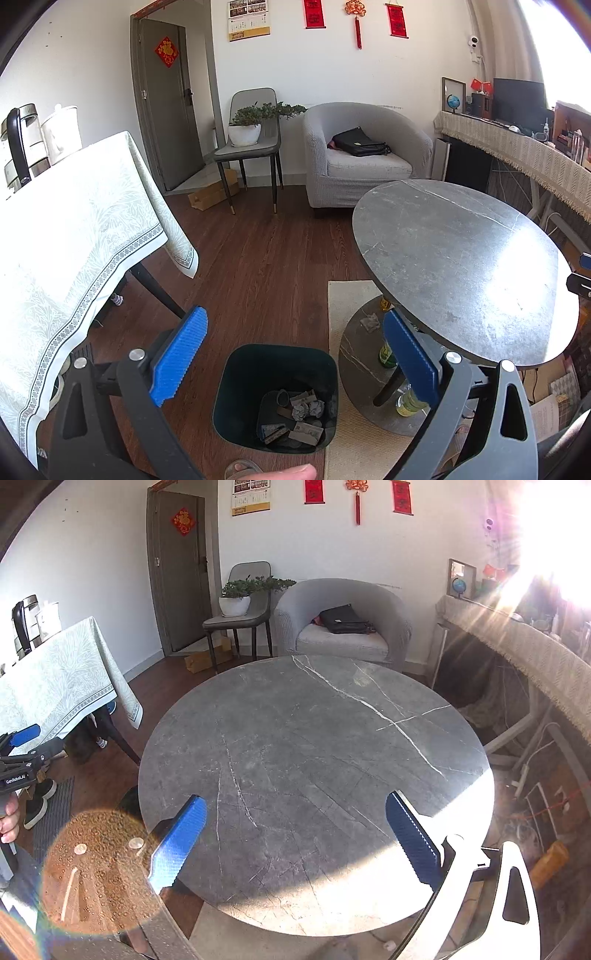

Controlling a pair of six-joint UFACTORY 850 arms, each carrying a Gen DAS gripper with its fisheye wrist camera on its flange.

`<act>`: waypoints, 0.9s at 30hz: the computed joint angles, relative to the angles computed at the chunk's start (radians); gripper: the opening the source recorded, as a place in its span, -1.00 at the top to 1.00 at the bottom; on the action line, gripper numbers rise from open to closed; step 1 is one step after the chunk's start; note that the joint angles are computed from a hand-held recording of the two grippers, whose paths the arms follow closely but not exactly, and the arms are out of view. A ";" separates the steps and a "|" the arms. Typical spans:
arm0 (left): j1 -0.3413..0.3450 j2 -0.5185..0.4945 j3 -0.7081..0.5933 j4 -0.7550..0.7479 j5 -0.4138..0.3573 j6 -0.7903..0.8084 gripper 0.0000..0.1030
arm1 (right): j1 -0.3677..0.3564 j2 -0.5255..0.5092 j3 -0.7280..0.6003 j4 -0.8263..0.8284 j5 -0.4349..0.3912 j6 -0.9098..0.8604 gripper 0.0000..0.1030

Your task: Collect trash

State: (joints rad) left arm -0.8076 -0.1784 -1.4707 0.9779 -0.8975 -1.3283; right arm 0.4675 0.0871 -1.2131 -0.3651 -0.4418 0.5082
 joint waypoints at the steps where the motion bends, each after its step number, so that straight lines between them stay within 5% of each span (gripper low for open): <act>1: 0.001 0.003 0.004 -0.001 0.008 -0.006 -0.90 | 0.001 0.004 0.004 0.006 0.001 -0.009 -0.91; 27: 0.009 0.012 0.016 -0.005 0.035 -0.022 -0.91 | 0.010 0.002 0.002 0.103 0.020 -0.132 -0.91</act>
